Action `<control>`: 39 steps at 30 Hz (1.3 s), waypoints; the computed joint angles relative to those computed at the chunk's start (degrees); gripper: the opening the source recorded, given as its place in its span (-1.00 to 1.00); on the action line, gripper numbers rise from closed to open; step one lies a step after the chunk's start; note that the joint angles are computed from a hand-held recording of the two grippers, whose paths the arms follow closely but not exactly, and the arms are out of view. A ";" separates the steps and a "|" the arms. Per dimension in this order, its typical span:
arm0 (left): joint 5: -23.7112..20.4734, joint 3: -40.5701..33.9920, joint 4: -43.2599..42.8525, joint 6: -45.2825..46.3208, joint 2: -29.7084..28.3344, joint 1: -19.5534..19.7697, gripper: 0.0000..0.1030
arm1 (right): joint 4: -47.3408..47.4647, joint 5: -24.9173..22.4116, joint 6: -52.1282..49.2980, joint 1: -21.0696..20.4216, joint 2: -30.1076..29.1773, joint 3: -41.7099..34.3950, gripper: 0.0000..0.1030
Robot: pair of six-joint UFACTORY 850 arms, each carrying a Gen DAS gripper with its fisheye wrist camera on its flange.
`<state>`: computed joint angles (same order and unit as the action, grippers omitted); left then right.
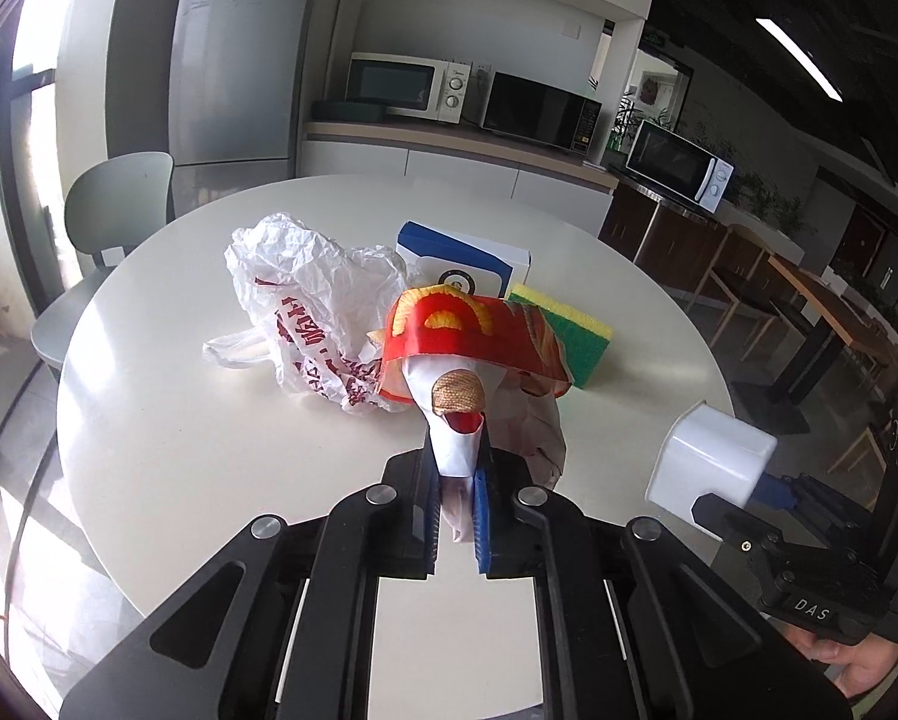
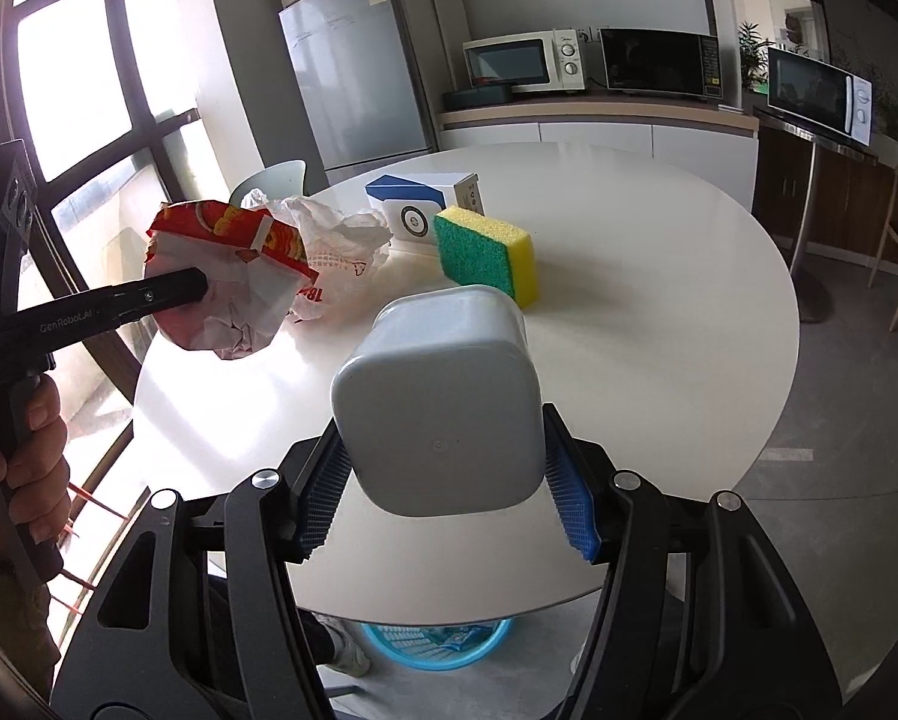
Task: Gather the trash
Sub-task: 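Carry the paper cup and white cup in both tools over the wastebasket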
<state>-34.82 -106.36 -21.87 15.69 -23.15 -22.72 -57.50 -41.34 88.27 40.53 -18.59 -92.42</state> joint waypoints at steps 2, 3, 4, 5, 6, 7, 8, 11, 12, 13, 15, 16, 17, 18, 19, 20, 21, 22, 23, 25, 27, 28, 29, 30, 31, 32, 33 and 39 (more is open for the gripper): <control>0.94 2.73 0.02 0.02 2.20 0.14 -0.85 | -0.40 -0.24 0.17 0.59 0.47 0.23 0.10; 1.42 4.11 -0.19 0.17 3.30 0.24 -0.85 | -0.52 -0.13 0.23 0.88 0.87 0.56 0.10; 1.88 5.53 -0.21 0.08 4.39 0.28 -0.85 | -0.74 0.04 0.40 1.21 1.35 1.03 0.10; 2.39 6.89 -0.22 -0.10 5.44 0.32 -0.85 | -1.30 -0.07 0.98 1.67 1.93 1.68 0.10; 3.04 8.32 -0.37 -0.09 6.54 0.39 -0.85 | -1.66 -0.19 1.47 2.09 2.48 2.27 0.10; 3.68 9.89 -0.68 0.06 7.74 0.44 -0.86 | -2.07 -0.24 2.07 2.66 3.18 2.98 0.10; 4.11 11.34 -1.03 0.38 8.83 0.49 -0.86 | -2.61 -0.24 2.49 3.23 3.79 3.66 0.10; 4.88 15.50 -0.89 0.68 11.94 0.64 -0.85 | -3.42 -1.09 2.03 5.18 5.11 4.94 0.10; 5.08 17.16 -0.98 1.17 13.16 0.72 -0.86 | -3.44 -1.38 1.74 5.79 5.56 5.37 0.10; 5.10 18.39 -0.84 1.66 14.07 0.74 -0.86 | -3.29 -1.63 1.51 6.38 5.91 5.74 0.10; 4.85 20.41 -0.05 2.25 15.53 0.75 -0.86 | -3.12 -2.18 1.47 7.40 6.73 6.78 0.10; 4.88 21.45 0.31 2.31 16.29 0.68 -0.86 | -2.96 -2.94 1.33 8.02 6.92 7.10 0.10; 4.78 22.31 0.60 2.45 16.87 0.69 -0.86 | -2.77 -3.65 1.08 8.60 7.20 7.57 0.10; 4.71 23.23 0.65 2.92 17.45 0.75 -0.86 | -2.35 -3.89 0.80 8.92 7.45 7.99 0.10; 4.70 23.77 0.84 3.08 17.84 0.75 -0.86 | -1.97 -3.98 0.85 9.20 7.75 8.49 0.10; 4.88 24.81 0.80 3.44 18.58 0.87 -0.86 | -1.57 -4.06 0.91 9.49 8.06 8.97 0.10; 4.87 25.32 0.78 3.70 18.97 0.92 -0.86 | -1.23 -4.02 1.11 9.86 8.42 9.55 0.10; 4.87 26.14 0.43 4.05 19.54 1.00 -0.86 | -0.85 -3.88 1.12 10.20 8.77 10.04 0.10; 4.71 26.90 0.17 4.22 20.03 1.12 -0.86 | -0.36 -3.77 0.88 10.44 8.96 10.38 0.10; 4.07 28.34 -0.13 4.79 20.78 1.38 -0.86 | 0.80 -3.70 0.30 11.21 9.32 11.23 0.10; 3.39 30.02 0.98 4.17 21.46 1.39 -0.86 | 2.35 -3.53 -0.28 11.66 9.46 12.12 0.10; 2.71 30.74 1.43 3.67 21.62 1.41 -0.86 | 3.35 -3.30 -0.69 11.79 9.34 12.47 0.10; 1.95 31.30 1.31 3.67 21.66 1.58 -0.86 | 4.19 -3.00 -0.87 11.77 9.22 12.84 0.10; 1.41 31.94 0.89 4.19 21.76 1.72 -0.86 | 5.01 -2.54 -1.01 11.62 9.10 13.28 0.10; 1.13 32.68 0.87 4.40 21.96 1.71 -0.86 | 5.80 -2.07 -1.29 11.46 8.92 13.55 0.10; 0.72 33.11 0.96 4.37 21.79 1.73 -0.86 | 6.64 -1.70 -1.66 11.21 8.57 13.65 0.10; 0.18 33.39 0.89 4.32 21.44 1.80 -0.86 | 7.44 -1.20 -2.05 10.94 8.20 13.70 0.10; -0.44 34.80 2.63 2.66 19.03 1.58 -0.86 | 10.97 1.44 -3.75 9.52 5.83 14.06 0.10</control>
